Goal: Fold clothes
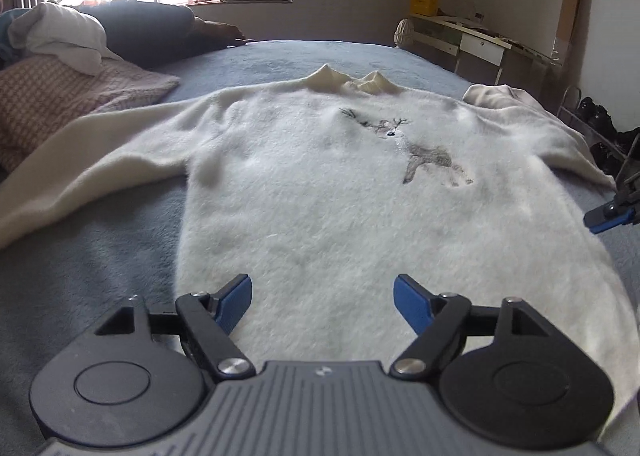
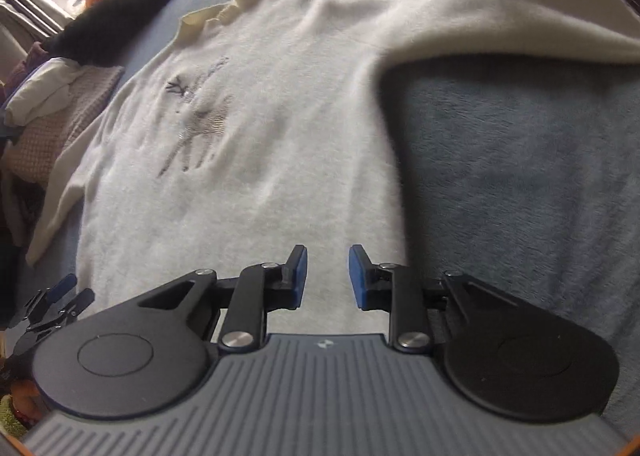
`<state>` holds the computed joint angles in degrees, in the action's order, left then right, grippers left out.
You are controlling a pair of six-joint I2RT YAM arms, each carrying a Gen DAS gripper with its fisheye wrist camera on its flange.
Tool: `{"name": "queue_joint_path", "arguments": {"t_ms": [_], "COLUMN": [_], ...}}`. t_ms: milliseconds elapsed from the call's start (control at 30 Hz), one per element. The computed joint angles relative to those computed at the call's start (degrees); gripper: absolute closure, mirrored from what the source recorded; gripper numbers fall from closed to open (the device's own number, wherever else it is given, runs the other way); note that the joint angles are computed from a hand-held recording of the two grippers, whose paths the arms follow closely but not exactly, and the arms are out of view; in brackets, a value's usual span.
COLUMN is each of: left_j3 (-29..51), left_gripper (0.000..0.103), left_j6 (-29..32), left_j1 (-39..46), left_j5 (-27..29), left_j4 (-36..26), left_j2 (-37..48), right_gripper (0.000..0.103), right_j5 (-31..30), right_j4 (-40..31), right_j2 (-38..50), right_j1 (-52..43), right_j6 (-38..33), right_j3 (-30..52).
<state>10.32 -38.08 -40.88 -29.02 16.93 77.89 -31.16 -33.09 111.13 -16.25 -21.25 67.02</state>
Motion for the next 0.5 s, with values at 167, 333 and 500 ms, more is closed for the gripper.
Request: {"name": "queue_joint_path", "arguments": {"t_ms": [167,333,500], "left_j3": [-0.41,-3.25,2.11], "left_gripper": [0.027,0.024,0.024], "left_j6": [0.94,3.38,4.68], "left_j1": [4.79,8.87,13.43], "left_j5": [2.28,6.6,8.56], "left_j4": [2.22,-1.96,9.68], "left_j2": [5.56,-5.24,8.96], "right_gripper": [0.089,0.092,0.092], "right_j5": [4.05,3.45,-2.44], "right_j4": [1.79,-1.19,3.22], "right_j2": [4.26,2.89,5.57], "right_j1": [1.47,-2.45,1.94], "right_j6": [1.22,1.85,5.72], "right_j3": [1.74,4.7,5.16]}}
